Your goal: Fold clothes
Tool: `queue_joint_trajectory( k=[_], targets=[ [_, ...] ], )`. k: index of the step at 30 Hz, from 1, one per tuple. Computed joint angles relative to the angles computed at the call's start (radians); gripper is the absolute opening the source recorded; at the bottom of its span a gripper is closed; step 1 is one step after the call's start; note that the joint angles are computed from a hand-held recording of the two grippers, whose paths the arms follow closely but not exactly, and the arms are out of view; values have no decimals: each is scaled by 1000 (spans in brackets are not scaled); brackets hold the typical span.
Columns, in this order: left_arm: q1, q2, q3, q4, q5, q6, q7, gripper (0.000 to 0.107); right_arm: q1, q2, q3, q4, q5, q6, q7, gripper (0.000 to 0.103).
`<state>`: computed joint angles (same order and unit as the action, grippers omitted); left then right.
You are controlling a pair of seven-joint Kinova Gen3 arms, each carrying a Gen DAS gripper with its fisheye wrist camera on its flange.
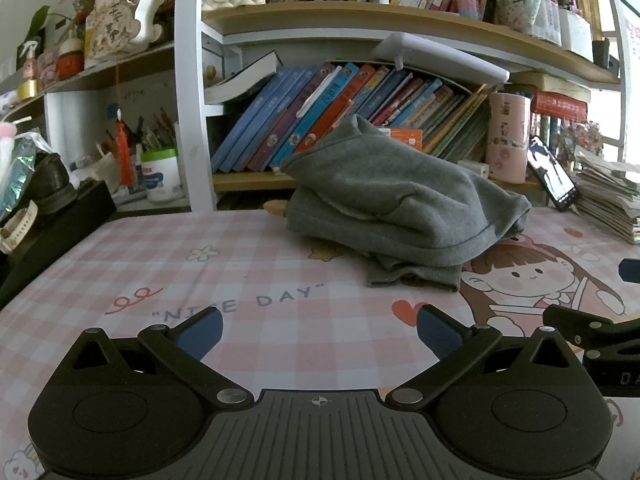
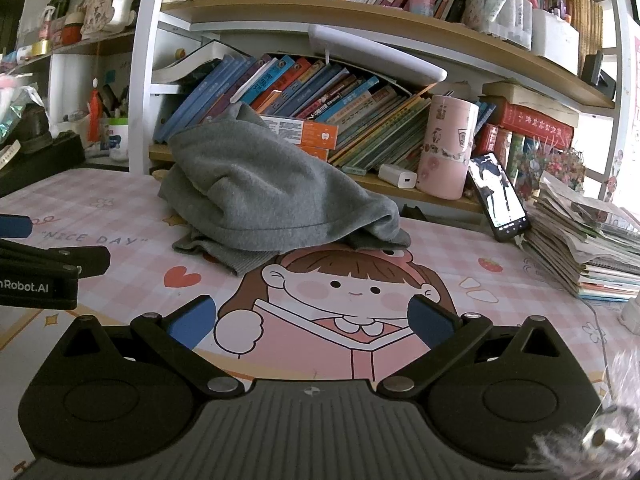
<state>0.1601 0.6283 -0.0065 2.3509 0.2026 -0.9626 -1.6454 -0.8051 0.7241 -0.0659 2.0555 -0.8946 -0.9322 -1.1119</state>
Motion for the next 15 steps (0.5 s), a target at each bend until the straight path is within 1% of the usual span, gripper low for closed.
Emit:
queue_joint_trajectory(
  k=[15],
  targets=[
    [-2, -1, 1, -3, -3, 3, -1, 103, 3, 1, -1, 0, 5, 3, -5, 103]
  ],
)
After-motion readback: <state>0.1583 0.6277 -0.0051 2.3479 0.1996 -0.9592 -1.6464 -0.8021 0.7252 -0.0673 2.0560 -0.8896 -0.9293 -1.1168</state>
